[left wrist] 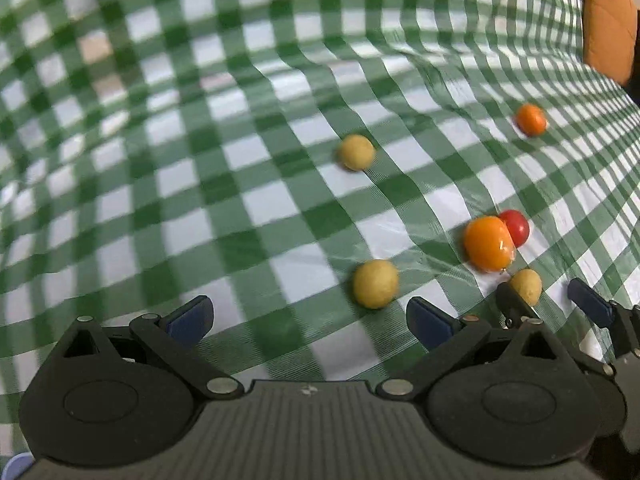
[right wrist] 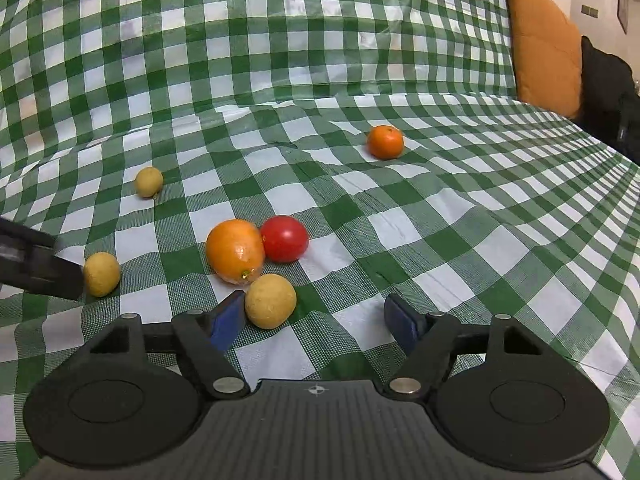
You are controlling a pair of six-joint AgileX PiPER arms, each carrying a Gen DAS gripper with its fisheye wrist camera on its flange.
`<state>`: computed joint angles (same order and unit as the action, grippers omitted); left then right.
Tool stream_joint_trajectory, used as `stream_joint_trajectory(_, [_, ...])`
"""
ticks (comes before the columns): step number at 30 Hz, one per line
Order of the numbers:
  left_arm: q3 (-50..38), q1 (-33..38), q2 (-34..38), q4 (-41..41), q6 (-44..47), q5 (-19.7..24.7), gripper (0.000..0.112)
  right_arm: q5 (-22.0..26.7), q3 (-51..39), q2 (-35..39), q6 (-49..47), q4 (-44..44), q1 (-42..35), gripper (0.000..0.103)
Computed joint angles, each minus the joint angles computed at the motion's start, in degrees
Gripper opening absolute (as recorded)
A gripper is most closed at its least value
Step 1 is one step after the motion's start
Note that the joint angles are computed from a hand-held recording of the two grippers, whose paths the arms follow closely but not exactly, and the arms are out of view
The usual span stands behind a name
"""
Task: Organize fruits
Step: 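Grasp a yellow-green fruit with the left gripper while the right gripper grasps a yellow fruit, then carry both held fruits over the blue plate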
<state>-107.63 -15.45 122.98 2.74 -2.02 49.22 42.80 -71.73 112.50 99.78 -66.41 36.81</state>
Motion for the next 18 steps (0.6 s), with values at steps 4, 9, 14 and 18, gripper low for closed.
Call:
stream_joint_trajectory(4, [-0.66,-0.97,1.60,1.44,-0.28,-2.34,0.097,0.29,-0.02,0.21,0.63,-1.46,0.27,0.052])
stream_joint_trajectory(9, [1.97,-0.29,-0.73,-3.60,5.68,-4.10,0.027,-1.03,0.46,-0.70,-0.33,-2.57,0.51,0.028])
stream_joint_trajectory(14, [7.73,0.74,-6.86,-5.88,6.45,-4.59,0.027,1.55,2.58,-2.29,6.95,-7.71,1.10,0.028])
stream_joint_trajectory(18, [18.28,1.03,-18.18,-4.71,6.06,-6.71,0.027,1.35,4.10,-6.44,5.66,-3.30,1.47,0.028])
